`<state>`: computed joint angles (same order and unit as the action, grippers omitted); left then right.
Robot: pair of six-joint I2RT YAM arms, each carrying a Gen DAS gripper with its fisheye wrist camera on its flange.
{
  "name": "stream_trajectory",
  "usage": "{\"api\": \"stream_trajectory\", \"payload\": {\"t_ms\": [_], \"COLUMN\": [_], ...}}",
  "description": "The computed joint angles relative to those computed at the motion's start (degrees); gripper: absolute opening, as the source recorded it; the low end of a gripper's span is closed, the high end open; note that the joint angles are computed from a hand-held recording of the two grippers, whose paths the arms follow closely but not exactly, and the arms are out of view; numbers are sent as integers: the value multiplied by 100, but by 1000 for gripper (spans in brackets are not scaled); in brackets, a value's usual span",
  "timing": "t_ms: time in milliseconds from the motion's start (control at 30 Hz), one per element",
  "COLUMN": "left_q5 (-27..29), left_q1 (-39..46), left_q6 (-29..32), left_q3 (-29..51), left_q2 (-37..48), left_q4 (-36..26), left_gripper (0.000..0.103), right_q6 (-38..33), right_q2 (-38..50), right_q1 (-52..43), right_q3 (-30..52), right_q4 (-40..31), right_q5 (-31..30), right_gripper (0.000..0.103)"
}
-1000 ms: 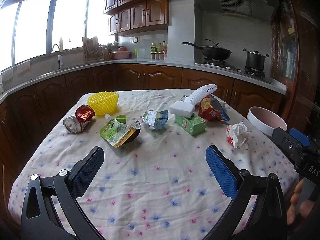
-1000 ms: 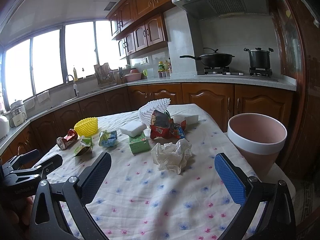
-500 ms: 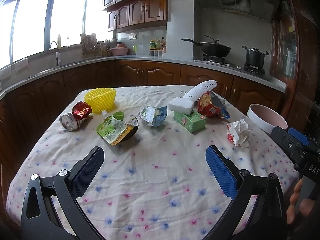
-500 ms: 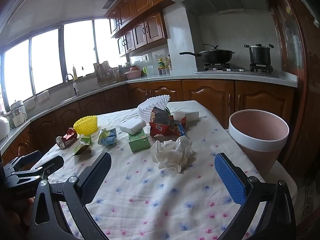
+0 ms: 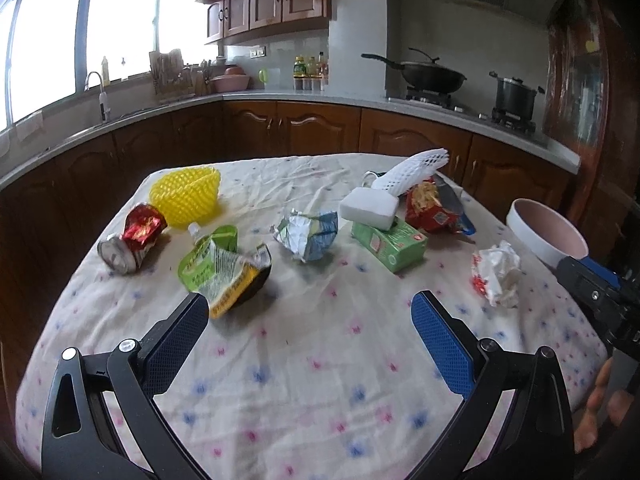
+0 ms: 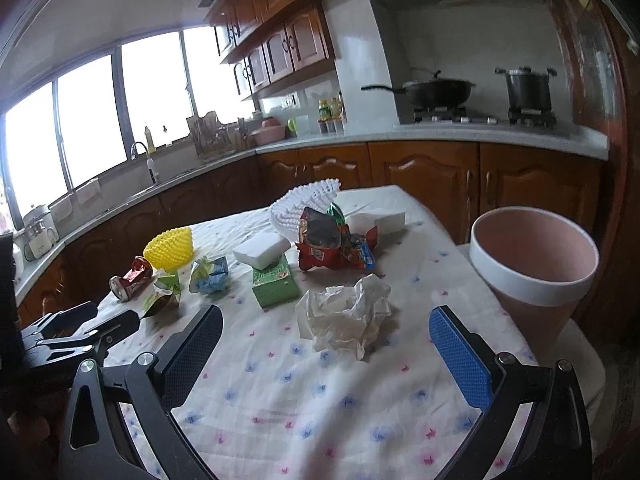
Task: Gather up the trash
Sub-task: 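Grasp the foil wrapper with the left gripper while the right grasps the crumpled tissue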
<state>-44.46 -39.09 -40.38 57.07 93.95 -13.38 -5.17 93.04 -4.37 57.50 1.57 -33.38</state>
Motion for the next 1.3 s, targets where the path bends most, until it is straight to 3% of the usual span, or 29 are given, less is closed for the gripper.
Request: {"api": "stream_trajectory", "payload": {"t_ms": [200, 467, 567, 667, 733, 800, 833, 867, 1133, 1300], "left_q5": [521, 1817, 2071, 2219, 2280, 2494, 2612, 2774, 2885, 2880], "left_q1": [621, 1566, 1783, 1914, 1962, 2037, 2086, 2125, 1978, 1745], "left_q6": [510, 900, 1033, 1170, 1200, 1214, 1222, 1215, 1247, 1133], "left_q3": [673, 1524, 1832, 2135, 2345, 2523, 2565, 2594, 2143, 1796], "left_q2": [403, 1133, 1385, 1626, 1811, 1997, 2062, 2101, 1705, 1212], "left_q4": [-302, -580, -683, -812, -958, -1091, -1110, -1117, -662, -489], "left_gripper": [101, 92, 87, 86, 76, 56, 40, 33, 17, 16], "right_q6": [-96, -153, -143, -118, -119, -133, -139, -148, -231, -244], "right_q2": [623, 1406, 1650, 1844, 1949, 2034, 2041, 2051, 1975, 1764], "right_q1": [83, 272, 335, 367, 392, 414, 426, 435, 359, 268], "right_q3": [783, 1737, 2045, 2299, 2446, 2553, 2561, 2578, 2571, 2440], "right_q4": [-635, -1487, -1772, -1952, -2063, -2143, -2150, -2163, -2154, -2104], "right_q5": [44, 219, 254, 280, 279, 278, 295, 300, 36, -226], "right_gripper": [99, 81, 71, 68, 65, 62, 61, 58, 23, 18]}}
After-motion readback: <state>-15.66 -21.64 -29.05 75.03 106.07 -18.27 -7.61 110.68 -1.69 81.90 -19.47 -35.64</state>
